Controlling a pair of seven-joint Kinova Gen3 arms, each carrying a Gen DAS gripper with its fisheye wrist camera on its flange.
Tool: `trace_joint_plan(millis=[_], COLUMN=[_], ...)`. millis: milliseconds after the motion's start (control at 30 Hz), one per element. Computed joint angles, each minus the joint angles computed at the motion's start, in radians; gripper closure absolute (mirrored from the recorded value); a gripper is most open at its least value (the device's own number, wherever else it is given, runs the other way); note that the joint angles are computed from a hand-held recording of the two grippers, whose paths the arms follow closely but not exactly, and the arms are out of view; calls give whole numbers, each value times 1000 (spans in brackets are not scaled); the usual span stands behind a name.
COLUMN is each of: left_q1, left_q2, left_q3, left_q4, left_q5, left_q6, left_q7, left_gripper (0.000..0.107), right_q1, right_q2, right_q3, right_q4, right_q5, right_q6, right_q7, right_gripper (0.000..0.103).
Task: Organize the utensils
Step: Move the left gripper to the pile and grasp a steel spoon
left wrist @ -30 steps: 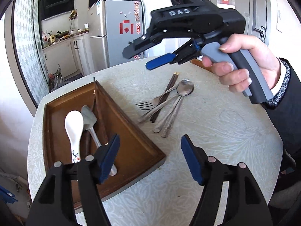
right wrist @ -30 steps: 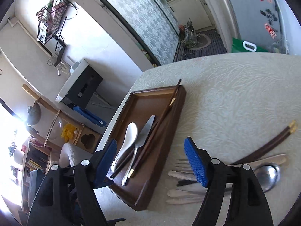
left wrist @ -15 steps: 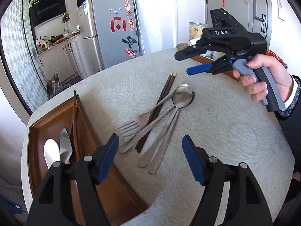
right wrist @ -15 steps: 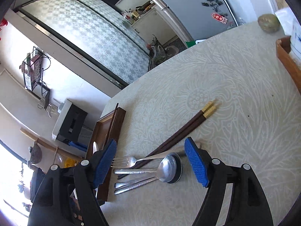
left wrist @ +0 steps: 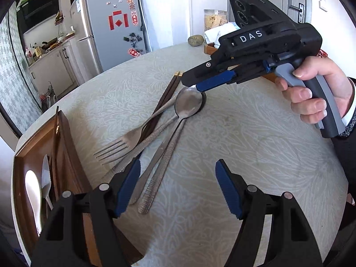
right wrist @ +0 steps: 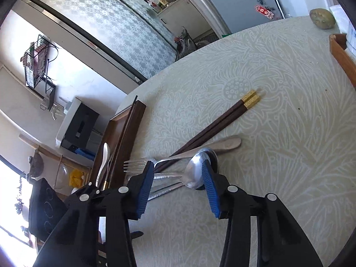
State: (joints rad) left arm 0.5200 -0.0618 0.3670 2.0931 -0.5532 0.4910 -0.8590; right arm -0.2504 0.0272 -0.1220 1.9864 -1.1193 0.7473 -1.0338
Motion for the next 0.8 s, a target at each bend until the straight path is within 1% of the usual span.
trace_joint_plan(millis=[133, 200, 233, 333, 400, 533, 600, 667, 733, 800], left_q1=[-2, -3, 0, 17, 25, 27, 29, 33, 36, 37], left_q2=[10, 18, 24, 48, 61, 75, 75, 76, 81, 82], left_q3=[-14, -23, -24, -20, -35, -65, -73, -76, -78, -82], left_q4=[-1, -7, -10, -28, -37, -49, -44, -46, -45, -45], left_q5=[36, 58, 56, 10, 24, 79, 81, 75, 56, 62], left_q6=[1, -11, -14, 15, 19, 16, 5, 5, -1, -5], left_q7=[-32, -56, -56, -21, -31, -88, -92, -85, -69, -74], left_gripper=[35, 37, 37, 37, 37, 37, 37, 37, 37, 37], right_q1=[5, 5, 5, 5, 4, -14, -26, -32, -40, -40], right_q2=[-13, -11, -10, -5, -5, -4, -1, 1, 1, 8], right_q3=[7, 9, 9, 8, 6, -6, -14, -18, -23, -23], right_q4=[20, 28, 30, 28, 28, 13, 5, 3, 2, 4], right_q5=[-7, -15, -19, -23, -18, 40, 73, 84, 103, 93], right_q6=[0, 6, 6, 8, 4, -24, -43, -56, -79, -88], right_q7=[12, 20, 22, 26, 21, -29, -59, -69, -85, -77], right_gripper=[58, 58, 58, 58, 58, 58, 59, 59, 63, 76])
